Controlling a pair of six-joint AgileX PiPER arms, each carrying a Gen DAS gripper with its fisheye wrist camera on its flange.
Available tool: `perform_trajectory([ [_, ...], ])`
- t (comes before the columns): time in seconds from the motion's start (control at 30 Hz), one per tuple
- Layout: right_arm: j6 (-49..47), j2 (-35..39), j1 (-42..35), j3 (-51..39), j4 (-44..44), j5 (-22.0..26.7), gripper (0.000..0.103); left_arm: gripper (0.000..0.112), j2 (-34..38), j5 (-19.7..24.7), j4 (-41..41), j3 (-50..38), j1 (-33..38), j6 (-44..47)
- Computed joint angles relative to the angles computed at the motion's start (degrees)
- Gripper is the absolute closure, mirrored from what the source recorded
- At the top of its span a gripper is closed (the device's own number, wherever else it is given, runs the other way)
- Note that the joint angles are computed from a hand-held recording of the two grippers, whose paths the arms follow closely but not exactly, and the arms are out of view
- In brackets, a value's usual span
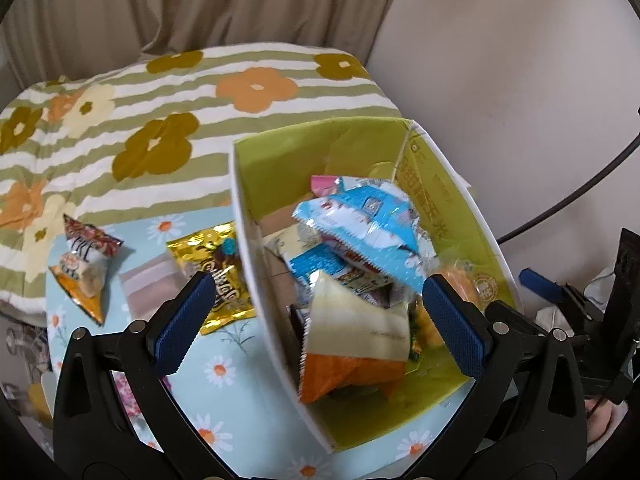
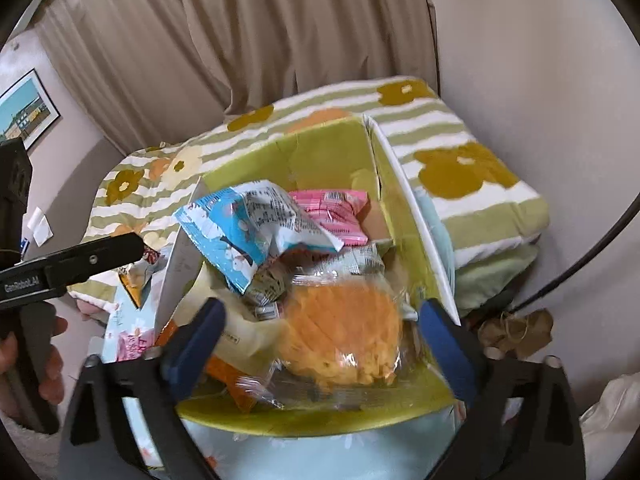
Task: Organize snacks
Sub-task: 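Withdraw both tools from the box toward the remaining snacks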
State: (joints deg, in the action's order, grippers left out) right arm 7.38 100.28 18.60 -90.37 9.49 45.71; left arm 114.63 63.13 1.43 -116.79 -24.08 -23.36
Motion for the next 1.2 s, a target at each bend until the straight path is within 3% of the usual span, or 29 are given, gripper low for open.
perform_trajectory([
  [0.17,-2.52,-2.09,0.3,2.52,0.59,-3.9,0.002,0.01,-6.45,-4.17,2.83,10.06,-0.44,-3.41],
  [0.33,-7.86,-1.56,-0.02,0.79,5.38,-3.17,0.002,0.01,-13.97,-6.4,7.54,19.84,-1.24,-10.19],
  [0.53,-17.22,0.25,-0.62,-3.72,13.78,1.81,0.002,0.01,-23.97,-5.07,13.68,29.32,-0.61,-16.8],
  [0.73,-17.86,0.34,2.82,-6.29,14.6,3.28,0.002,0.01,-33.42,-5.35,14.83,37.3,3.8,-18.13],
  [0.93,-11.5,3.48,11.42,-11.44,10.03,2.54,0.002,0.01,-40.44,-7.55,11.5,43.45,13.76,-9.64],
  [1.2,4.68,14.76,22.74,-26.88,0.99,6.64,0.002,0.01,-40.45,-8.6,-7.77,44.21,35.3,20.67],
])
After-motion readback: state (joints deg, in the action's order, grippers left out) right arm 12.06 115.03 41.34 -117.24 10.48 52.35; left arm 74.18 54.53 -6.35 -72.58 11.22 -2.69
